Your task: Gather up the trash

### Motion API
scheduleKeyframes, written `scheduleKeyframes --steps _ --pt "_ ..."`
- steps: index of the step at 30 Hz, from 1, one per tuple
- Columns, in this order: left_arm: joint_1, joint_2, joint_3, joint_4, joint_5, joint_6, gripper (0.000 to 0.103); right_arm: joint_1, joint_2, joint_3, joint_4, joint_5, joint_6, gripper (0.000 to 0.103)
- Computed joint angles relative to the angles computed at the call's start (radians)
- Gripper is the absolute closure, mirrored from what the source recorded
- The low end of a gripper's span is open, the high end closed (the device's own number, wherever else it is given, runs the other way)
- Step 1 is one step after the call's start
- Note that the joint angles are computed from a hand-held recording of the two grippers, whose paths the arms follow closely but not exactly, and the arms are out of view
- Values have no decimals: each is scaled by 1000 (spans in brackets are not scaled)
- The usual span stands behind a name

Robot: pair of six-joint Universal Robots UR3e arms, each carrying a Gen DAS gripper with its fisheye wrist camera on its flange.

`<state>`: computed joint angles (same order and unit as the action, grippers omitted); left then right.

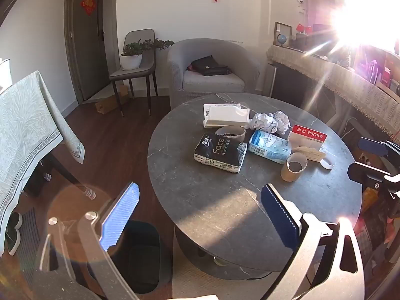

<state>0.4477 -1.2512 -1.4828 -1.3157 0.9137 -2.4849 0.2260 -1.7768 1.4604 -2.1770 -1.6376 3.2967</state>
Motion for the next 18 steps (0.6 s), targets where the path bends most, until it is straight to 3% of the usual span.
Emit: scheduleKeyframes --steps 18 --pt "-11 2 -6 9 6 -6 3 -21 -16 12 0 17 -6 3"
